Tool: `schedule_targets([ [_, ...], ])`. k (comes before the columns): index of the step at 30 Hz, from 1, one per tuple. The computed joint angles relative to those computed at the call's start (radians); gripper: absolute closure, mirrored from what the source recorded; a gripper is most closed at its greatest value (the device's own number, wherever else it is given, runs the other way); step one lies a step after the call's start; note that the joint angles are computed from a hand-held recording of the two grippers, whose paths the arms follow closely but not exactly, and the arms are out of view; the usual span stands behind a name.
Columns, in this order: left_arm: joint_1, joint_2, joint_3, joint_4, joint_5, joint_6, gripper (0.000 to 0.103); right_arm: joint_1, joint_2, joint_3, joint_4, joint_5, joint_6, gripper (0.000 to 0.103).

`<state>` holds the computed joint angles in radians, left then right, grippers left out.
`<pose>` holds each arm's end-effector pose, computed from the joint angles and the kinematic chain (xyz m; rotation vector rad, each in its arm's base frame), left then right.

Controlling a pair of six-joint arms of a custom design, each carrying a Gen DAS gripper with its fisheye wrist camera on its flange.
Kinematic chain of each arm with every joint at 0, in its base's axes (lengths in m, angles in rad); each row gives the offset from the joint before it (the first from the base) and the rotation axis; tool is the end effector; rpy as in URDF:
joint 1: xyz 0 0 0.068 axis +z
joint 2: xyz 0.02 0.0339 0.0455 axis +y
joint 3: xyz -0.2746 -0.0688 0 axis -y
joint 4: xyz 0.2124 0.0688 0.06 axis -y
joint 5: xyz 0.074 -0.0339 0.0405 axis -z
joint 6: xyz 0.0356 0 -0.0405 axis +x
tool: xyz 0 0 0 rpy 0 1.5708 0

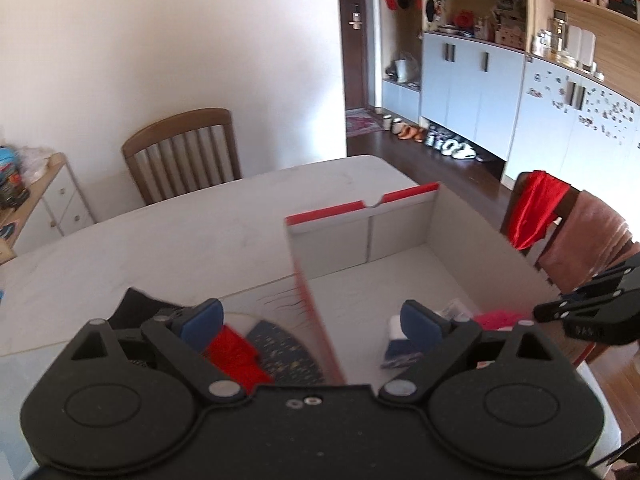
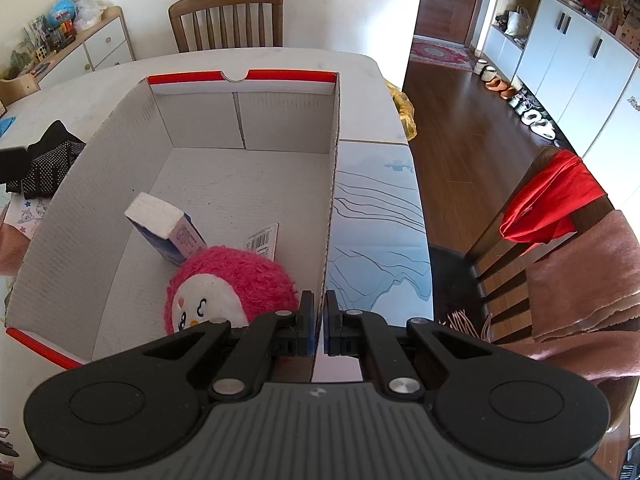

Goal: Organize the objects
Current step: 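Carry the blue tissue pack into the box beside the plush toy and release, then move the left gripper back to the red scarf on the clothes pile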

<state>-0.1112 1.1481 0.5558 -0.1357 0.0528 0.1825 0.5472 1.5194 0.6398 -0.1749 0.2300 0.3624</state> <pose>0.1974 -0.0239 0.2222 0.3631 2.2688 -0.0239 0.2102 0.1185 0.1678 -0.1597 2.5760 0.0315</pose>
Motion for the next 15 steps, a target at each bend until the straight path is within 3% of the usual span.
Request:
schedule_targets([
  [15,0.382,-0.06,-0.136,0.024,0.149,0.144,0.001,0.016,0.02,0.024,-0.025,0.021,0.019,0.1],
])
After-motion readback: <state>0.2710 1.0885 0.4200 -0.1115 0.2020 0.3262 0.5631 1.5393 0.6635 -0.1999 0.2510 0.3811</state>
